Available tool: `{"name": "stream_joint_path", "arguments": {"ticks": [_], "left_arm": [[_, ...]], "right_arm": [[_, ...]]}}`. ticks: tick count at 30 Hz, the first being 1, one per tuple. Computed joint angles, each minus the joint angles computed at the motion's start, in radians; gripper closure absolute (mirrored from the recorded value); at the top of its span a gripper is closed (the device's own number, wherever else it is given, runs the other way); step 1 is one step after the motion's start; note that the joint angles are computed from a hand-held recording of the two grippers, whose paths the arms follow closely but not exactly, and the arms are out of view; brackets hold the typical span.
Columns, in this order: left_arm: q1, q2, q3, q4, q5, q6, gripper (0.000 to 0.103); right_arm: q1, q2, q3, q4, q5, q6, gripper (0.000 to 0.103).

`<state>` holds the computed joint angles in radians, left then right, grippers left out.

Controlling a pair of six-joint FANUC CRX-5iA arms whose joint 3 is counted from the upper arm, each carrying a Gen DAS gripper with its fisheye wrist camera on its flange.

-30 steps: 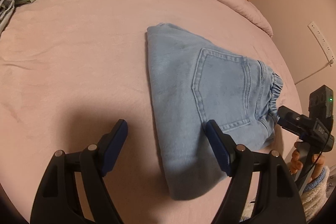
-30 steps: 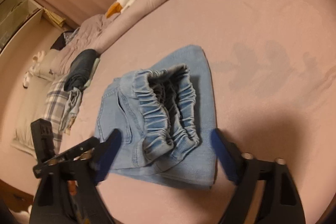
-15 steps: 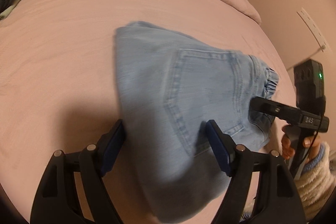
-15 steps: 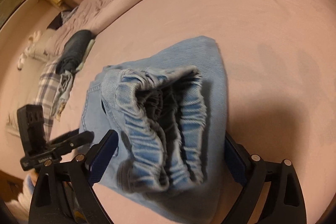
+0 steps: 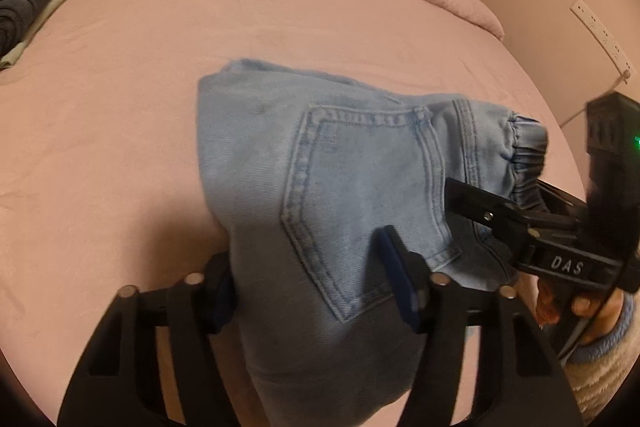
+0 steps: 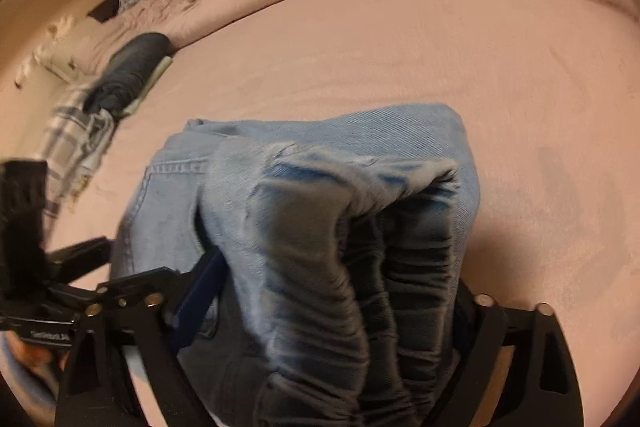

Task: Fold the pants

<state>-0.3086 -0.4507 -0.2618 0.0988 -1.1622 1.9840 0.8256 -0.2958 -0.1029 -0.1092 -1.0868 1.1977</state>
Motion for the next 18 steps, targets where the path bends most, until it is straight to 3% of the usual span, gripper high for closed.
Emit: {"name": "stream_joint_path", "arguments": {"ticks": [7, 12, 18], "left_arm": [[-0.023, -0.036, 0.024, -0.050, 0.001, 0.036, 0.063], [-0.041, -0.058, 0.054, -0.101, -0.004, 0.066, 0.063], [0.019, -0.118, 0.046, -0.106, -0.022, 0.049, 0.063]], "right_arm": [[0.109, -0.070, -0.063, 0.190, 0.043, -0.094, 0.043], [0.168, -0.091, -0.080, 0.285, 0.077, -0.148, 0.047], [0.227, -0.086, -0.075, 0.352, 0.119, -0.179, 0.048]]}}
